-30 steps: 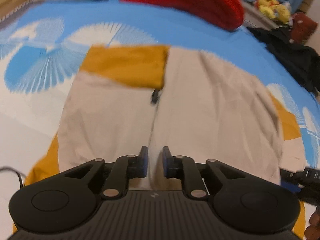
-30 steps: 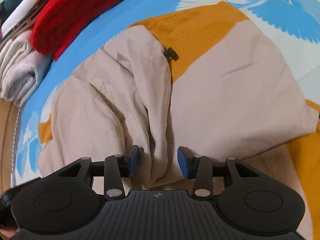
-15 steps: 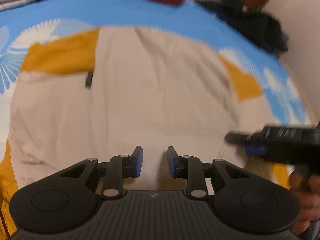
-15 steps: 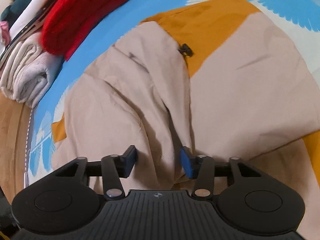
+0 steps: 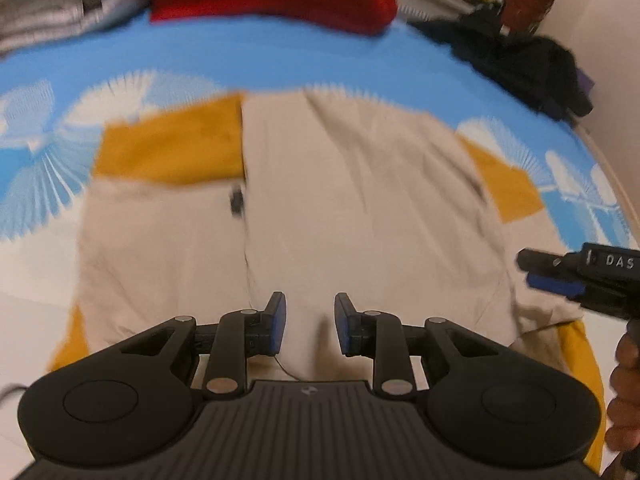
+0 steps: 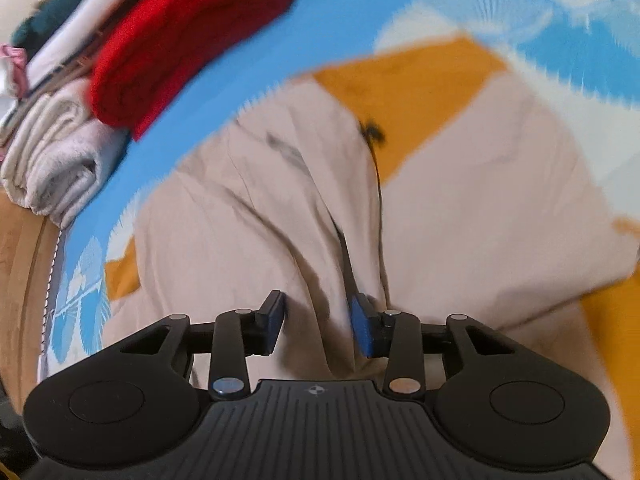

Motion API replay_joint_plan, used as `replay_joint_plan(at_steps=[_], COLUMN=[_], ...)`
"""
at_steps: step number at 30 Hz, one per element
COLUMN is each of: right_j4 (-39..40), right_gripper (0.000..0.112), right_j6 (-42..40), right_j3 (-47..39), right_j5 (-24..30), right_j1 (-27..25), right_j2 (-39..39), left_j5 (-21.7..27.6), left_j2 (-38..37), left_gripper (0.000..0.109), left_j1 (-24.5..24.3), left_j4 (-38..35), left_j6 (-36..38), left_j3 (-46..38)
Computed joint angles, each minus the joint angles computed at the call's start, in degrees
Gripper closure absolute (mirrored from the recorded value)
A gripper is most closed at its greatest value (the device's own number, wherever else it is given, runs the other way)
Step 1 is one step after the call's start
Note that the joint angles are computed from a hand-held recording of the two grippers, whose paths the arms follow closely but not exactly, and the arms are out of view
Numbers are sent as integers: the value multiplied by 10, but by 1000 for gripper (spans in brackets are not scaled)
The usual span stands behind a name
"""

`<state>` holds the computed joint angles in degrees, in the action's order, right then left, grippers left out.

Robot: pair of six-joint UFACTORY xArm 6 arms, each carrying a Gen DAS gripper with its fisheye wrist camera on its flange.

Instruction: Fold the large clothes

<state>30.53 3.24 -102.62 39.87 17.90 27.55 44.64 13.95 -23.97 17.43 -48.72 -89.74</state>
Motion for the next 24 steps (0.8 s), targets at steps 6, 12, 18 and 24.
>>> replay_joint_plan(at_steps=[6, 12, 18, 24], right_j4=[47, 226, 359, 317], right_gripper=[72, 72, 73, 70], right_j6=[-136, -382, -549, -500], right_j3=[108, 222, 352, 467], right_j5=[-157, -272, -295, -218], right_j1=[12, 19, -4, -109], right_j2=[-103, -247, -445, -650], left_j5=[-41, 27, 205, 453], left_j2=[-111, -280, -429, -481], left_gripper=[80, 80, 80, 80], left_j1=[-3, -40, -191, -449], left_j4=[142, 300, 389, 480], left_j6=[-68, -191, -245, -333], left_j3=[77, 168, 202, 193])
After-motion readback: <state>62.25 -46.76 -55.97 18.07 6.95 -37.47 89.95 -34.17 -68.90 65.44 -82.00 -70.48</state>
